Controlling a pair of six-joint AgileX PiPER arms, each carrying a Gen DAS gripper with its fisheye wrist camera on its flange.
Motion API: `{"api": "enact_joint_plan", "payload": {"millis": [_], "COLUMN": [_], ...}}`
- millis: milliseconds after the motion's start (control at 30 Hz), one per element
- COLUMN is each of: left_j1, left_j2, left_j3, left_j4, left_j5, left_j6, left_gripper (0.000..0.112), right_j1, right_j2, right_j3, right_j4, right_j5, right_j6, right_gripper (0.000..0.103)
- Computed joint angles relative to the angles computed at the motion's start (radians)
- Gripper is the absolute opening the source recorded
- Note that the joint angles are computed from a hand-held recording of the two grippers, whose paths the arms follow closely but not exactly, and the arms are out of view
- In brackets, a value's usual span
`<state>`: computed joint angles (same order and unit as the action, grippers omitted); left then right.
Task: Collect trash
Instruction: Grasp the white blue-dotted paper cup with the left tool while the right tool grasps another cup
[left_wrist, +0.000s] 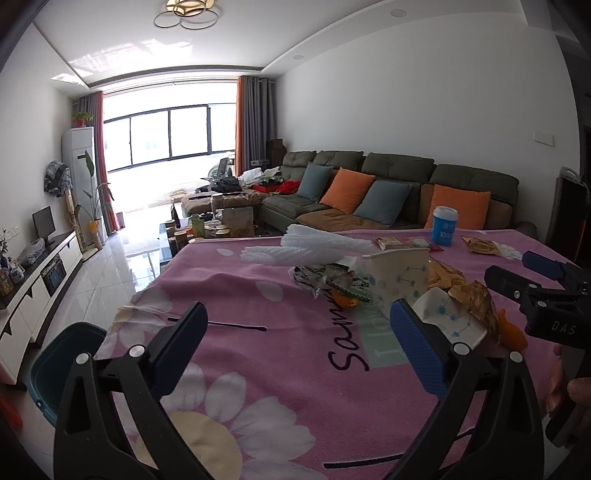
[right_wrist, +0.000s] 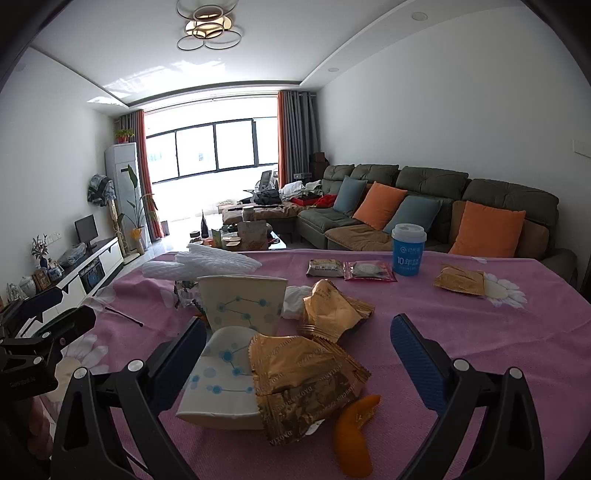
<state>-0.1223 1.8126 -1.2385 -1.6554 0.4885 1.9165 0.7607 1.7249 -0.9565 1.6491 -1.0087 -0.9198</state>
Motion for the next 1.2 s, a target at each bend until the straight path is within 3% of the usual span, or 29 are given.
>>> {"api": "enact_joint_plan", "payload": {"millis": [233, 333, 433, 633, 767, 833, 900, 933, 1133, 1167, 1200], "left_j1": [-0.066, -0.106, -0.139, -0.158, -0.154, -0.149, -0.138, -0.128, -0.078, -0.068, -0.057], "left_j2": [0.029, 0.050, 0.090, 0.159, 0.210, 0.225, 0.225, 0.214, 0.176, 0.173, 0.171], "left_j3": [-0.012, -0.030, -0.080, -0.175, -0.246, -0.268, -0.269, -0.258, -0.230, -0.227, -0.229], "left_j4": [0.217, 0.324, 0.452, 0.603, 0.647, 0.653, 0.632, 0.618, 0.567, 0.561, 0.557], "left_j5": [0.122, 0.129, 0.143, 0.207, 0.260, 0.278, 0.289, 0.294, 0.328, 0.334, 0.339], "left_j6": [-0.105, -0.186, -0.306, -0.490, -0.564, -0.581, -0.571, -0.555, -0.499, -0.496, -0.495], "left_gripper": [0.097, 0.097, 0.092, 0.061, 0.025, 0.021, 0.018, 0.017, 0.013, 0.011, 0.011], "right_j1": [-0.055, -0.088, -0.130, -0.205, -0.223, -0.232, -0.240, -0.242, -0.222, -0.220, -0.222], "right_j2": [-0.046, -0.053, -0.062, -0.069, -0.081, -0.087, -0.090, -0.089, -0.103, -0.108, -0.111], "right_j3": [0.086, 0.096, 0.107, 0.111, 0.128, 0.135, 0.136, 0.132, 0.127, 0.127, 0.126], "right_j4": [-0.013, -0.028, -0.061, -0.091, -0.135, -0.151, -0.154, -0.141, -0.121, -0.107, -0.097], "right_j5": [0.136, 0.210, 0.299, 0.448, 0.489, 0.510, 0.533, 0.542, 0.508, 0.498, 0.490], "right_j6": [0.024, 0.037, 0.058, 0.067, 0.113, 0.122, 0.116, 0.096, 0.074, 0.065, 0.063], "right_gripper": [0.096, 0.095, 0.088, 0.067, 0.049, 0.042, 0.015, 0.008, 0.005, 0.007, 0.016]}}
